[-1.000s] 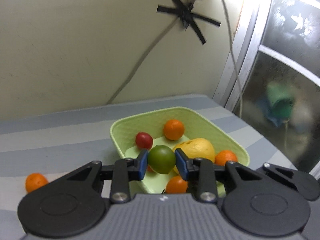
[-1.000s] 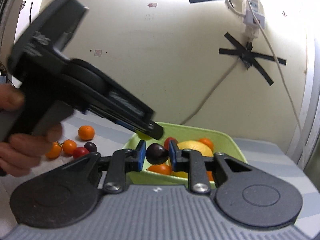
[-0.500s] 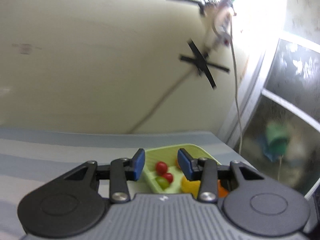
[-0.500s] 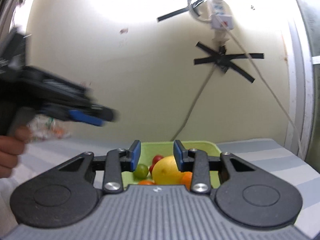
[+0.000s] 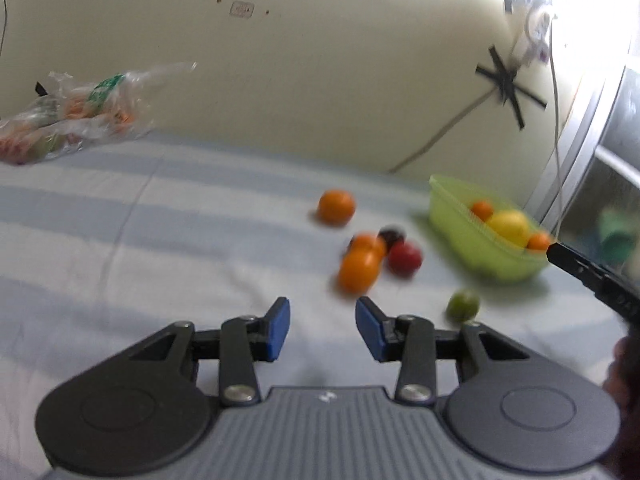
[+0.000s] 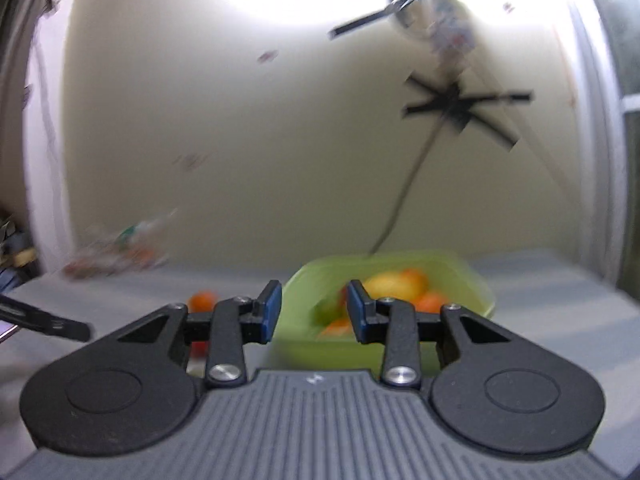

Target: Organize fruits

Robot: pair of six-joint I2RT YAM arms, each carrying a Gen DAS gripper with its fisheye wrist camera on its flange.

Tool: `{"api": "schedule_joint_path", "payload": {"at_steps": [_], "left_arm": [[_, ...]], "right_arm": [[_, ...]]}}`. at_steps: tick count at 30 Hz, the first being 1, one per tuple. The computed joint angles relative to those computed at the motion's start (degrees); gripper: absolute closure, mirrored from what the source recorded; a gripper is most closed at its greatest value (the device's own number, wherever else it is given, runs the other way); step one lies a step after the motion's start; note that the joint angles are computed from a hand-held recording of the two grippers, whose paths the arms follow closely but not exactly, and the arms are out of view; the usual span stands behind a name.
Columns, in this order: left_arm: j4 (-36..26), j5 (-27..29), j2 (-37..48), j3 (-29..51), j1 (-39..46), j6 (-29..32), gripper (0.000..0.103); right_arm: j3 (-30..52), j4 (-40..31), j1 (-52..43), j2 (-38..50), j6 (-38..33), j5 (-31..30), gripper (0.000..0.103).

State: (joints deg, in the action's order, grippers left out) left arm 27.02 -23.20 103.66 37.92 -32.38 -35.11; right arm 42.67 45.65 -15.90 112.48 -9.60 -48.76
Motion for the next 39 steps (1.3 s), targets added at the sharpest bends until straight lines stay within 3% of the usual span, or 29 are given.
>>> {"api": "schedule_joint_path", "payload": {"at_steps": [5, 9, 13, 27, 35, 39], "left_arm": [[0.30, -5.51, 2.69, -0.20, -3.03, 1.99, 0.065], [-2.50, -7.97, 3.79, 1.93, -4.70, 3.72, 0.059], [-4.78, -10.52, 5.12, 3.80, -6.34, 5.30, 0.057], [-3.02, -9.48, 4.98, 2.77, -5.45, 6.34, 0.056], [-2.85, -9.78, 4.71, 2.33, -5.19, 6.00, 0.056], [-2.95, -9.83, 4.65, 2.32, -5.21, 5.82, 0.056]], "right_arm": [[-2.00, -17.96, 3.75, -5.10, -10.61, 1.52, 0.065], [-0.34, -26.43, 7.85, -6.19, -14.22, 8.62, 0.063], [-2.53, -23.67, 9.14, -7.29, -14.42, 11.59, 0.063], [-6.93, -17.64, 11.76, -9.18, -12.65, 17.42, 0.063], [-5.90, -16.73, 8.99, -7.97, -4.05, 16.99, 0.063], [-6.05, -16.24, 8.65, -7.88, -3.01, 16.93, 0.063]]}}
